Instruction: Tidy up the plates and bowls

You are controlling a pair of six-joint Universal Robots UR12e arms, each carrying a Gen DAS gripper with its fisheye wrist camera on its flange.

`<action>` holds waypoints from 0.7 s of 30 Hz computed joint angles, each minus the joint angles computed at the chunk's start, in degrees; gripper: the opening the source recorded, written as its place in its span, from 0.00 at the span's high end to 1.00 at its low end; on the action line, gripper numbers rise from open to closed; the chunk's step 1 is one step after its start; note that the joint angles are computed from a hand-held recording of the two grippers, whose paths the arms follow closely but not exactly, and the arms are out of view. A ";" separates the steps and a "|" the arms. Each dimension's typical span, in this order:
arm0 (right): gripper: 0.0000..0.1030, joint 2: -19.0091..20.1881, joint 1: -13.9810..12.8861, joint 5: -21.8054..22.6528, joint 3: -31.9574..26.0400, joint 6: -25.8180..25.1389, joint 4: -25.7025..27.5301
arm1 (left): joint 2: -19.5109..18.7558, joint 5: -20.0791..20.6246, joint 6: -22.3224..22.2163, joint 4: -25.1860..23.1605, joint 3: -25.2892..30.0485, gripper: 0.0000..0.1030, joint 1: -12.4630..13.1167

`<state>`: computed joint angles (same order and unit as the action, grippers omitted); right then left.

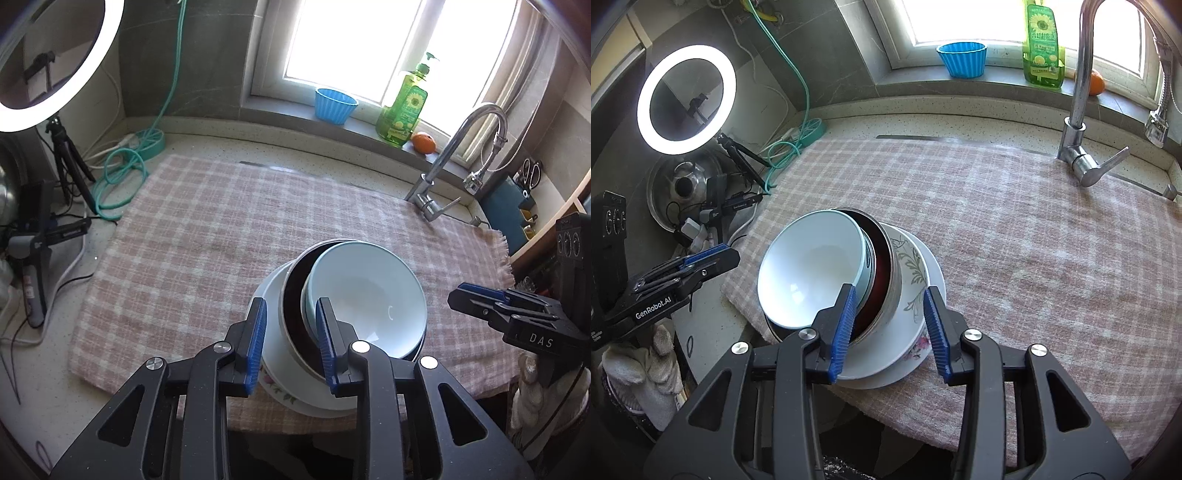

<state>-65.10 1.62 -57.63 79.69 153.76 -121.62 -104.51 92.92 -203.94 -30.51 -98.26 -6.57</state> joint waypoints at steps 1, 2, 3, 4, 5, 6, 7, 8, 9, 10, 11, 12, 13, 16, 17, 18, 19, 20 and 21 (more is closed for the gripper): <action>0.51 -0.25 -0.19 0.40 0.46 0.19 -0.60 | 0.10 0.49 -0.10 0.14 -0.13 0.69 -0.32; 0.51 -0.51 -0.37 0.68 0.92 0.33 -1.14 | 0.20 0.91 -0.36 0.42 -0.32 0.64 -0.62; 0.51 -0.80 -0.48 0.61 1.44 0.46 -1.88 | 0.33 1.36 -0.62 0.70 -0.55 0.63 -0.97; 0.51 -1.12 -0.56 0.31 2.05 0.59 -3.01 | 0.44 1.67 -0.75 0.85 -0.77 0.63 -1.26; 0.50 -1.50 -0.64 -0.07 2.77 0.77 -4.31 | 0.54 2.12 -0.91 0.86 -0.94 0.62 -1.56; 0.48 -1.79 -0.78 -0.33 3.39 0.83 -5.52 | 0.61 2.59 -1.23 1.01 -1.11 0.62 -1.83; 0.44 -2.10 -0.91 -0.49 4.04 0.87 -6.70 | 0.73 2.84 -1.57 1.33 -1.37 0.61 -1.99; 0.41 -2.40 -1.04 -0.59 4.67 0.94 -7.87 | 0.82 3.12 -1.88 1.54 -1.57 0.57 -2.16; 0.35 -2.68 -1.22 -0.52 5.30 1.00 -9.08 | 0.94 3.69 -2.17 1.72 -1.78 0.55 -2.45; 0.32 -2.97 -1.36 -0.56 5.96 1.04 -10.28 | 0.96 4.36 -2.32 1.83 -1.89 0.50 -2.67; 0.31 -3.21 -1.44 -0.81 6.50 1.09 -11.29 | 0.97 5.03 -2.51 1.72 -1.94 0.47 -2.88; 0.30 -3.43 -1.52 -1.01 6.95 1.14 -12.07 | 1.02 5.55 -2.77 1.83 -2.09 0.47 -3.10; 0.30 -3.61 -1.60 -1.08 7.28 1.07 -12.44 | 1.06 5.66 -2.99 1.77 -2.18 0.47 -3.17; 0.25 -3.93 -1.91 -0.85 7.76 1.06 -12.41 | 1.18 6.13 -3.23 1.32 -2.26 0.47 -3.46; 0.23 -4.03 -2.02 -0.63 7.93 1.11 -12.48 | 1.18 6.59 -3.13 1.31 -2.25 0.47 -3.63; 0.21 -4.19 -2.13 -0.48 8.26 1.19 -12.86 | 1.18 7.20 -3.17 1.25 -2.24 0.47 -3.91; 0.21 -4.34 -2.19 -0.40 8.53 1.25 -13.29 | 1.19 7.62 -3.09 1.14 -2.21 0.46 -4.13; 0.21 -4.46 -2.26 -0.29 8.73 1.22 -13.56 | 1.19 7.94 -3.01 0.98 -2.14 0.41 -4.30; 0.21 -4.60 -2.31 -0.17 8.91 1.27 -13.82 | 1.21 8.42 -3.11 0.90 -2.12 0.39 -4.50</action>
<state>-69.70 -0.70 -57.79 88.60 155.03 -135.44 -103.31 101.35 -207.04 -29.61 -100.38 -11.07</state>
